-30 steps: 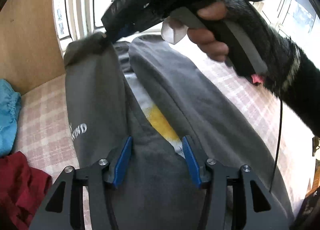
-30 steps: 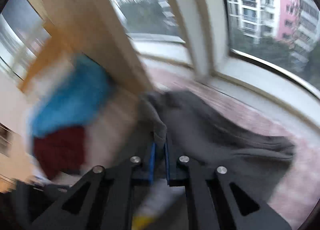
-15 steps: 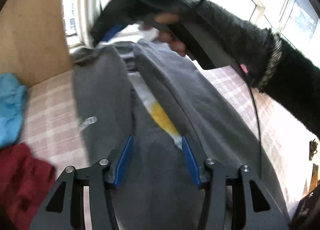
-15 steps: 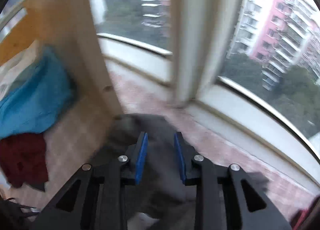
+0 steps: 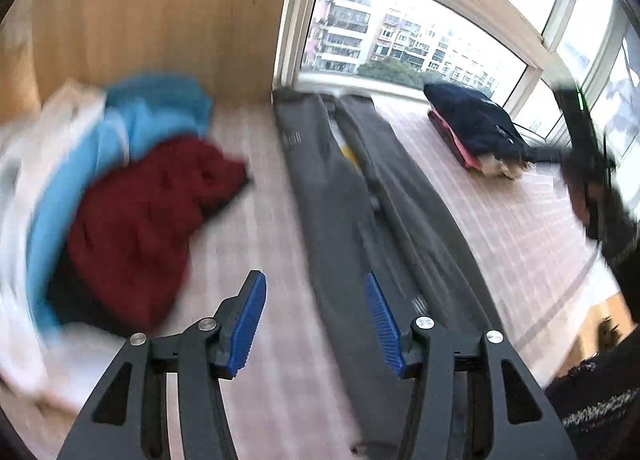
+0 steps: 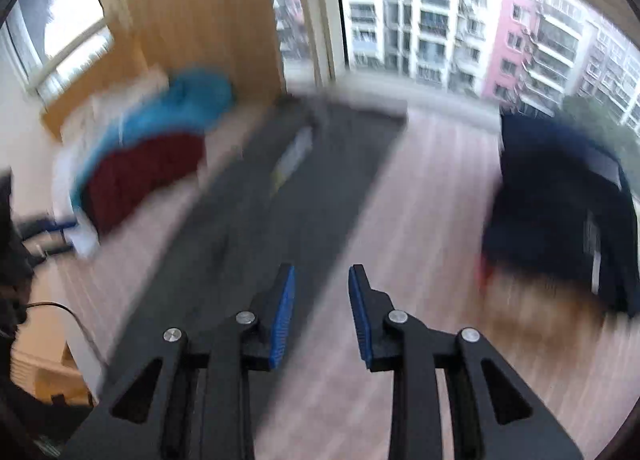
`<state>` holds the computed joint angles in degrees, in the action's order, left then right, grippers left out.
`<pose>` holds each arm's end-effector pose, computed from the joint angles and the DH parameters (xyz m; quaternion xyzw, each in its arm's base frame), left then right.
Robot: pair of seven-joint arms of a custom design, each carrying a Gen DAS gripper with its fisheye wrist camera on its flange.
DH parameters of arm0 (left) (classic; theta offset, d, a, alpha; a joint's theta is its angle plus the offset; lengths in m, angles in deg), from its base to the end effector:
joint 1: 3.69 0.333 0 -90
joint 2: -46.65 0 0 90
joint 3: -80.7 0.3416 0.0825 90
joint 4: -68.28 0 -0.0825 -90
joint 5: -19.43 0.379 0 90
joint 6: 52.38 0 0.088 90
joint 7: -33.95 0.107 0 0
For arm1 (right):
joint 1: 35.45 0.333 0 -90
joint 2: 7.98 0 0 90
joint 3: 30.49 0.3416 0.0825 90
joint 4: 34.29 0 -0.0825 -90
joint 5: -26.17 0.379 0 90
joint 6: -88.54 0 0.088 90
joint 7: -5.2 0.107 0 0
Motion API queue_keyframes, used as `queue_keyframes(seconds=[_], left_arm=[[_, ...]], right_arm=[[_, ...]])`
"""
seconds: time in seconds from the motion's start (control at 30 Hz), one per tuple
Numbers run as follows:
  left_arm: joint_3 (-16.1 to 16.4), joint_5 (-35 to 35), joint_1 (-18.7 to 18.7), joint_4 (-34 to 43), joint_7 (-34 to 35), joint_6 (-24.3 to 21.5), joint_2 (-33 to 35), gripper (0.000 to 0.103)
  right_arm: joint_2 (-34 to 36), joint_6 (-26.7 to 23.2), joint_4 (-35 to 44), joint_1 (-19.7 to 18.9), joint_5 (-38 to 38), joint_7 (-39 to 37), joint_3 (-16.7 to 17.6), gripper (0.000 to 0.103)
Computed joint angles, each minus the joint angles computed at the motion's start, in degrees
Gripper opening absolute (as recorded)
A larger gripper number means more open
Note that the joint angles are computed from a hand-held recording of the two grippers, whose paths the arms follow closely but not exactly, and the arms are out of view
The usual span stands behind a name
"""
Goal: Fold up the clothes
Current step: 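Move both open tools back over the folded sweatshirt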
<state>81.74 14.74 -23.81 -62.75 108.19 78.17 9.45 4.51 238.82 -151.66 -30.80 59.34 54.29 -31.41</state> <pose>0.3568 -0.1230 0.6789 -0.6619 0.6790 -0.2990 0.1069 0.6151 0.0277 0.3967 -0.7864 0.5653 -0.0717 0.2384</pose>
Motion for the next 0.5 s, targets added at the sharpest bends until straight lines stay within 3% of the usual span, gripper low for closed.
queue_keyframes(seconds=[0.13, 0.23, 0.4, 0.5], left_arm=[[-2.1, -5.8, -4.8, -6.3, -3.7, -0.5, -4.4, 0.050], [-3.0, -10.2, -10.2, -9.4, -4.4, 2.1, -5.0, 0.050], [-5.6, -11.5, -15.9, -10.5, -5.0, 4.4, -3.7, 0.050], [-7.7, -9.3, -16.3, -10.3, -6.6, 5.6, -1.8, 0.050]], right_arm=[[-2.2, 0.4, -9.9, 0.6, 2.0, 2.1, 0.2, 0.029], [-2.7, 3.8, -14.1, 0.6, 7.5, -2.6, 1.8, 0.029], [-1.2, 7.5, -15.6, 3.2, 4.4, -0.8, 1.7, 0.029], [-0.4, 8.7, -15.0, 2.9, 6.9, -2.3, 2.7, 0.029]])
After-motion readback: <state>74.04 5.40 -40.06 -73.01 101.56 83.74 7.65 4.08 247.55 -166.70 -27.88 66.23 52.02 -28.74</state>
